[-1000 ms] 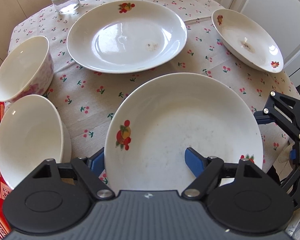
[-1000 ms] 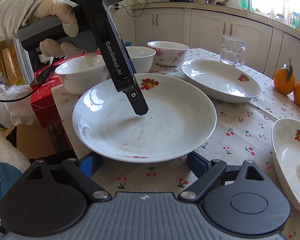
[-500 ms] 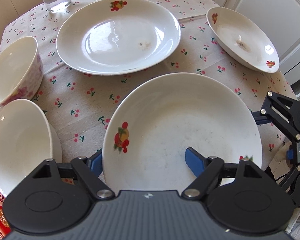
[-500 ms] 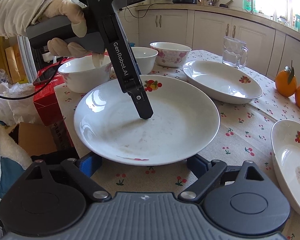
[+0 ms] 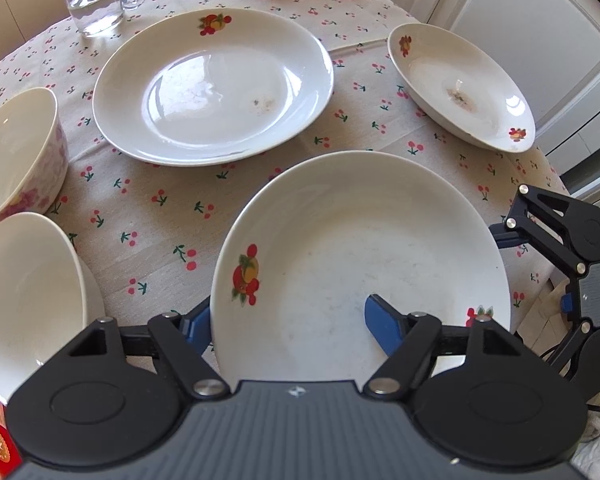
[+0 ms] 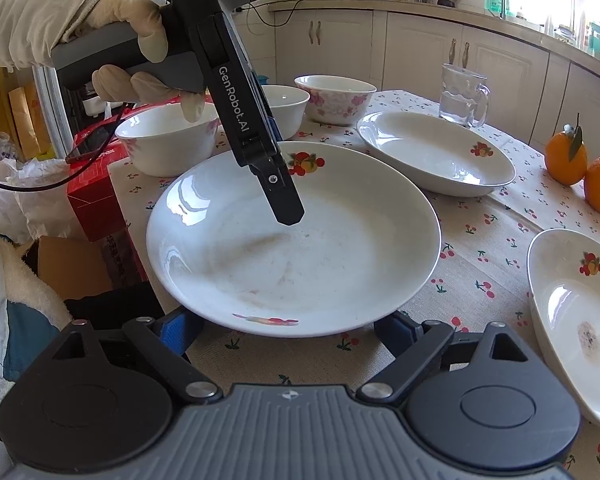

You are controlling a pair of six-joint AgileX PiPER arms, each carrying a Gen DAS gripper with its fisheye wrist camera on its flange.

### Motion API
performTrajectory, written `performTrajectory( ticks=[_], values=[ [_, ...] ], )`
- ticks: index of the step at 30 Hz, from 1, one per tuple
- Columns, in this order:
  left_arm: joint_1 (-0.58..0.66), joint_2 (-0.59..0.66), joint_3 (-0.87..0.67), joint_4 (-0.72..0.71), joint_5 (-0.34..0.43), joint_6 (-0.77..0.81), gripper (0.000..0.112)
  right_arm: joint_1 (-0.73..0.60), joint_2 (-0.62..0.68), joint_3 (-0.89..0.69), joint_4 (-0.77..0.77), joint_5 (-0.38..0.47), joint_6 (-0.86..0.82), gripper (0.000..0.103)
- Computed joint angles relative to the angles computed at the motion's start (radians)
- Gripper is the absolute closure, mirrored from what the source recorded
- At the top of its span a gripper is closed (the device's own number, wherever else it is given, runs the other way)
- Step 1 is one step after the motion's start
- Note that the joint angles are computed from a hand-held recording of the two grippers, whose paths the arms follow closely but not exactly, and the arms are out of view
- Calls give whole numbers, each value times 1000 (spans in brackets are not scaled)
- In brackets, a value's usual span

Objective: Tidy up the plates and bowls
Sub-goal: 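Carry the held plate with the left gripper toward another white plate, then lower the held plate onto the other white plate with the left gripper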

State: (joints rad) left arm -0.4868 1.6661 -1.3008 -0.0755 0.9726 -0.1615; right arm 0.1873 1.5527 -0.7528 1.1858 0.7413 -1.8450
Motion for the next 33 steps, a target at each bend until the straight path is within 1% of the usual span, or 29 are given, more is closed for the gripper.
performTrajectory(
  ticks=[11,16,20,27,33],
  values=[
    [-21,18,-43,-5,3,-6,37,-42,-18,-25,-66,36,46,9],
    [-28,32,-81,-12,7,-5,37,-74,-26,-51,-100,69,67,9],
    [-37,53,-128,-14,24,-4,37,-91,-30,-71,-131,78,80,9],
    [-47,119,-256,-18,70,4,37,-151,-16,-123,-164,124,87,9],
    [-62,224,-422,-19,126,20,37,-207,15,-175,-181,154,94,9]
  ],
)
